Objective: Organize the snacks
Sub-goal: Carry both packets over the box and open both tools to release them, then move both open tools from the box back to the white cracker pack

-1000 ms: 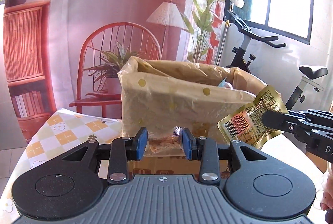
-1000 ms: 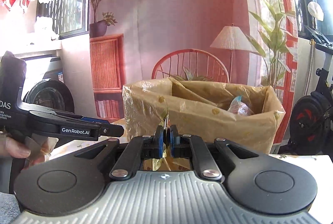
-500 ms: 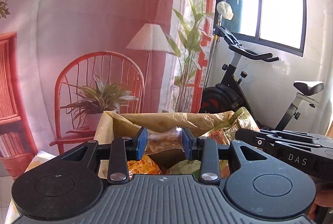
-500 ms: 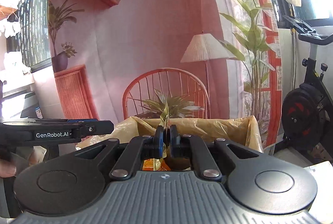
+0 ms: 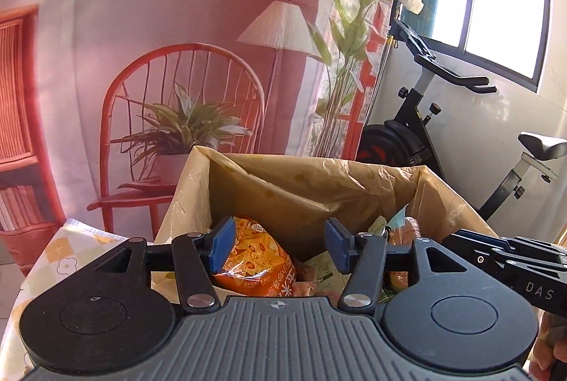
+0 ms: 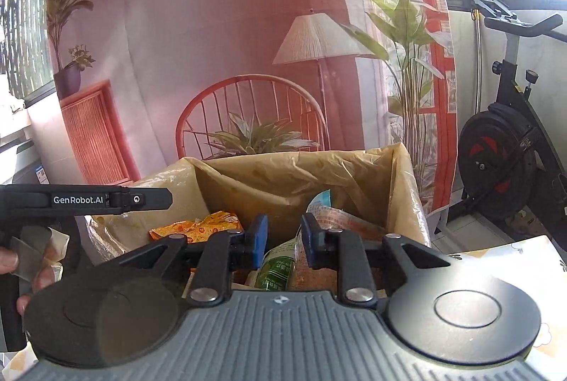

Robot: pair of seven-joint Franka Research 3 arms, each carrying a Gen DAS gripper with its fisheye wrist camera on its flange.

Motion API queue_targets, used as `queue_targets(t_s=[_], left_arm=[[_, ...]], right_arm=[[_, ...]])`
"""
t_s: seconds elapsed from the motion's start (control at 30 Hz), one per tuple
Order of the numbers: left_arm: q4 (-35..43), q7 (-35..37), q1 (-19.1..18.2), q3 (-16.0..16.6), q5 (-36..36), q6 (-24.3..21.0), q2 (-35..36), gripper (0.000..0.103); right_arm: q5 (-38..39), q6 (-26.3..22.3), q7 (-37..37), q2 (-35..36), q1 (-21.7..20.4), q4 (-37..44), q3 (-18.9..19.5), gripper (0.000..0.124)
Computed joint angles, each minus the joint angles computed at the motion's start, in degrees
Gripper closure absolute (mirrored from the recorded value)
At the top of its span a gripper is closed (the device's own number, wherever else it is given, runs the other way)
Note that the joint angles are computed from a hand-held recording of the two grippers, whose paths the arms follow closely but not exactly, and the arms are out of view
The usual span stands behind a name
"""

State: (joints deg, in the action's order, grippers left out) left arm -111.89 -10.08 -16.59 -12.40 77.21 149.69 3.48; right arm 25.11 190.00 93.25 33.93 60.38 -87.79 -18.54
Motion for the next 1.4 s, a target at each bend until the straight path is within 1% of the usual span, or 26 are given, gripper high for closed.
queue_targets(t_s=[0.1,0.33,0.5,0.57,0.7,0.87,1.03,1.1,1.17,1.2,1.27,1.4], left_arm=[[-2.9,0.8,0.0,-0.5,-0.7,-0.7,-3.2,0.045],[-9.1,2.5,1.1,-3.1,-3.0,-2.9,-10.4,0.045],[-13.7,3.5,2.2,-4.7,-5.5,-2.3,-15.0,0.045],[-15.2,4.2,2.5,-5.4,-6.9,-2.4,-16.4,0.045],[-18.5,4.8,2.9,-6.6,-9.2,-1.9,-19.1,0.045],[-22.4,5.4,3.0,-8.1,-12.6,-1.9,-21.7,0.045],[-25.7,4.9,2.6,-9.3,-16.3,-2.1,-23.1,0.046],[-26.5,4.2,2.5,-9.6,-17.6,-1.7,-22.7,0.046],[-27.3,3.0,2.5,-9.8,-18.3,-0.9,-22.2,0.046],[-27.5,2.6,2.5,-9.8,-18.7,-0.7,-21.9,0.046],[-28.0,0.7,2.5,-10.0,-19.2,-0.1,-20.8,0.046],[-28.5,-2.5,2.1,-9.9,-19.7,1.0,-18.8,0.047]], right_arm=[[0.1,0.9,-1.0,-1.4,0.9,-1.9,0.0,0.099],[1.6,0.9,-3.5,-3.3,4.7,-4.6,-2.2,0.099],[2.4,1.7,-5.8,-4.7,5.6,-6.3,-1.4,0.099],[2.9,2.4,-7.2,-5.4,5.4,-7.3,-0.3,0.098],[5.2,3.2,-10.0,-6.2,5.8,-8.4,0.7,0.098],[7.0,5.3,-13.3,-7.7,2.9,-10.7,6.1,0.098],[7.6,7.1,-15.4,-9.2,-2.2,-13.6,13.7,0.097],[7.5,6.9,-16.2,-9.3,-4.6,-14.3,16.8,0.097],[7.3,5.9,-16.6,-9.2,-6.2,-14.8,19.0,0.097],[7.0,5.0,-16.6,-9.1,-6.9,-14.8,19.8,0.097],[6.2,3.2,-16.3,-8.9,-7.1,-15.1,20.0,0.097],[2.2,0.1,-15.2,-8.2,-8.9,-15.7,21.5,0.087]])
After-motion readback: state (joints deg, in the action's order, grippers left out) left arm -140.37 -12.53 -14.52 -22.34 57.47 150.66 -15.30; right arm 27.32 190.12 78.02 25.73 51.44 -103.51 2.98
